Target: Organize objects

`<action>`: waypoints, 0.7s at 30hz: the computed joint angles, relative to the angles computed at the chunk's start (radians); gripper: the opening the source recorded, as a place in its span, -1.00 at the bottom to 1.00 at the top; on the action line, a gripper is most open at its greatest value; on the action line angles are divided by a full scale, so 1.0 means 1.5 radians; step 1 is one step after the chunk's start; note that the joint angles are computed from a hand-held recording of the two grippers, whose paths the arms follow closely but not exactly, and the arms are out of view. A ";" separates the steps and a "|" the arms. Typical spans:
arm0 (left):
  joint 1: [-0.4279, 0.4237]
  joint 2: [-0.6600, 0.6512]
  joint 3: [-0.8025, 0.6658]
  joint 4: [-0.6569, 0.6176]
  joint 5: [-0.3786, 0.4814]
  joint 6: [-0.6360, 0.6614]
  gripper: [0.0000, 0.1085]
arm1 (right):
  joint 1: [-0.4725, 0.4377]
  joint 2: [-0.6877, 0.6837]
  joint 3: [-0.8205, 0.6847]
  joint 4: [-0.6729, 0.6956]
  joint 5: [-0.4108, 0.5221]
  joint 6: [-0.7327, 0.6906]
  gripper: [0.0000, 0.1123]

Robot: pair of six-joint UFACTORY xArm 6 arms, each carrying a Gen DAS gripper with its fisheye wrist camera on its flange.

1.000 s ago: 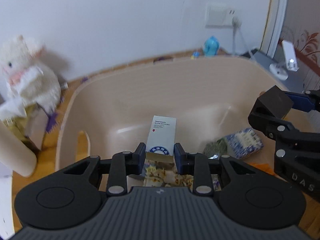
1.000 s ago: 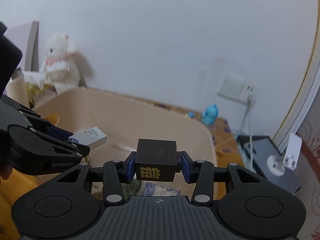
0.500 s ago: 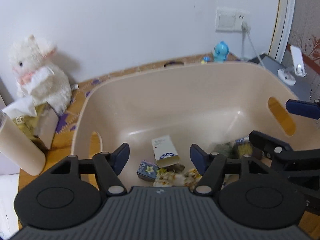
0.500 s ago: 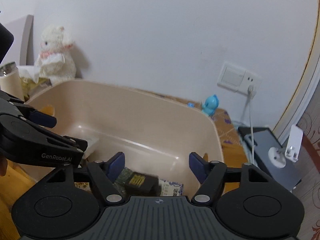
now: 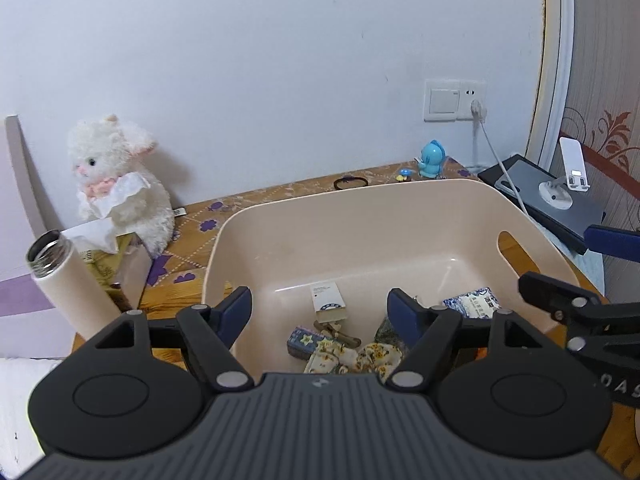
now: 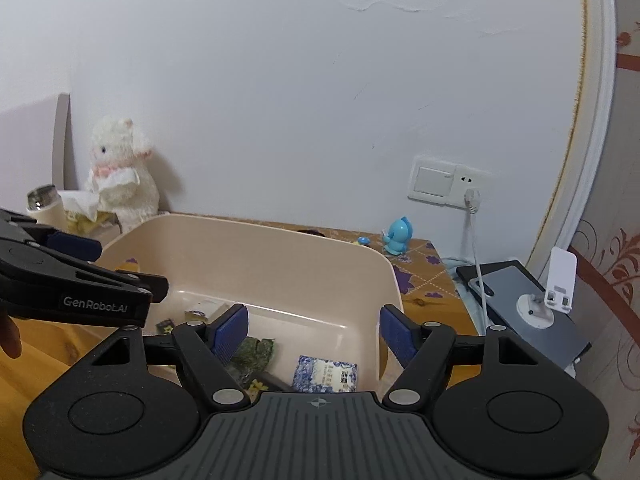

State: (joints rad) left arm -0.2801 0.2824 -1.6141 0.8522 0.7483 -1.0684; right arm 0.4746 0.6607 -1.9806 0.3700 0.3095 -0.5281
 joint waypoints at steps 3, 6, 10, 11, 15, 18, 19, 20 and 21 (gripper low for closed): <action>-0.010 -0.033 0.039 0.015 -0.004 -0.025 0.40 | 0.001 -0.043 0.063 0.059 -0.023 -0.042 0.34; -0.023 -0.066 0.080 0.045 -0.005 -0.066 0.40 | 0.005 -0.090 0.133 0.108 -0.051 -0.086 0.34; -0.042 -0.104 0.130 0.079 -0.002 -0.113 0.40 | 0.010 -0.142 0.208 0.182 -0.082 -0.162 0.34; -0.045 -0.112 0.143 0.088 -0.001 -0.126 0.40 | 0.012 -0.154 0.224 0.203 -0.089 -0.181 0.35; -0.060 -0.146 0.188 0.116 0.003 -0.171 0.40 | 0.017 -0.198 0.279 0.293 -0.108 -0.269 0.36; -0.069 -0.168 0.216 0.128 0.004 -0.192 0.40 | 0.020 -0.225 0.309 0.354 -0.111 -0.328 0.36; -0.071 -0.174 0.223 0.130 0.004 -0.198 0.40 | 0.022 -0.234 0.318 0.375 -0.112 -0.347 0.36; -0.074 -0.181 0.232 0.134 0.005 -0.205 0.40 | 0.024 -0.242 0.327 0.392 -0.113 -0.362 0.36; -0.077 -0.186 0.239 0.138 0.007 -0.211 0.40 | 0.025 -0.251 0.337 0.414 -0.115 -0.381 0.36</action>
State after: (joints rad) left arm -0.3957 0.0029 -1.2555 1.0588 0.7590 -1.3852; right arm 0.5127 0.2841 -1.4747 0.9905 0.1372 -1.0998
